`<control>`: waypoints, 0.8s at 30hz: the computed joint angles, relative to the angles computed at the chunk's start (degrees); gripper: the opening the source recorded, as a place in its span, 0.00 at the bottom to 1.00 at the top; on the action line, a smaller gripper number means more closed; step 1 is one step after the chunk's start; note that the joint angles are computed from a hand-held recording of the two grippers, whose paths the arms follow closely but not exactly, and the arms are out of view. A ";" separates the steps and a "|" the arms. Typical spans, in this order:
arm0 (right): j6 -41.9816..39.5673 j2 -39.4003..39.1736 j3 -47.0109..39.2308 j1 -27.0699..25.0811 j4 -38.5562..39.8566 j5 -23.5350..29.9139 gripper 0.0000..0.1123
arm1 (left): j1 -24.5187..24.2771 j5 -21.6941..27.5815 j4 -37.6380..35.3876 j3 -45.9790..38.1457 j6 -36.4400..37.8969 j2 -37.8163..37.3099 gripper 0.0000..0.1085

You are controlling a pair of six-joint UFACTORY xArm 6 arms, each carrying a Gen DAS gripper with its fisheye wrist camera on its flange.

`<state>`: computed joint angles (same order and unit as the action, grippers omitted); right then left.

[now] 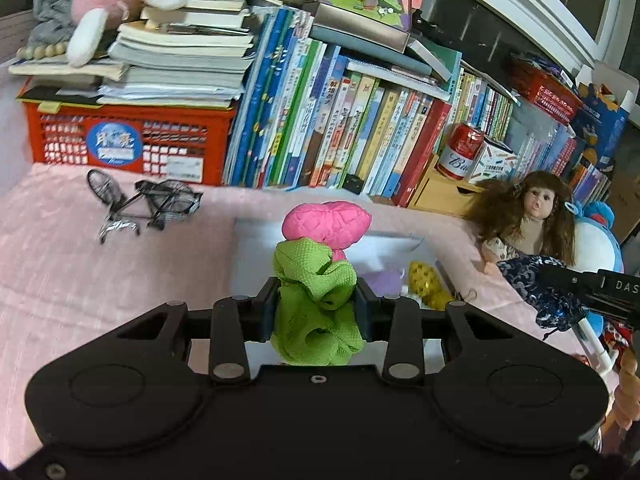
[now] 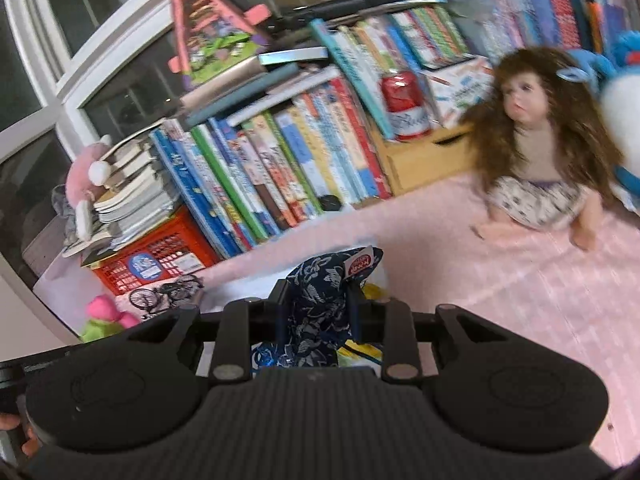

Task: Organize soft objects
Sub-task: 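Lift and carry the flower in the left tool over the tray while the right tool carries the pouch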

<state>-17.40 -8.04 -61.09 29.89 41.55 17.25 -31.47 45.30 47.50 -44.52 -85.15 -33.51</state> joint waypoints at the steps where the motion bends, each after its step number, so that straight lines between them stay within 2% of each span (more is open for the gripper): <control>1: 0.48 1.15 -1.68 0.30 -1.08 0.47 0.30 | 0.68 -0.15 -0.06 -1.41 0.56 1.64 0.33; 8: 10.64 10.64 -12.45 2.02 -16.57 0.53 0.30 | 5.03 -0.89 -2.96 -13.63 7.71 15.96 0.33; 11: 10.22 13.99 -15.35 2.43 -17.17 -0.37 0.30 | 5.46 -0.37 -2.15 -17.45 8.81 20.39 0.33; 14: 4.70 16.73 -17.33 2.97 -13.04 -1.60 0.30 | 5.64 0.57 -0.55 -20.23 8.85 23.98 0.33; 19: 1.84 21.96 -23.45 2.23 -9.45 4.55 0.30 | 6.77 -0.06 -1.45 -22.80 10.67 27.96 0.33; 24: -2.16 24.96 -25.56 2.87 -9.16 4.87 0.30 | 8.17 -0.55 -3.88 -24.21 11.99 30.83 0.33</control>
<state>-19.55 16.91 -86.64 32.76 32.39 22.12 -23.30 44.75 43.62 -68.74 -73.16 -2.67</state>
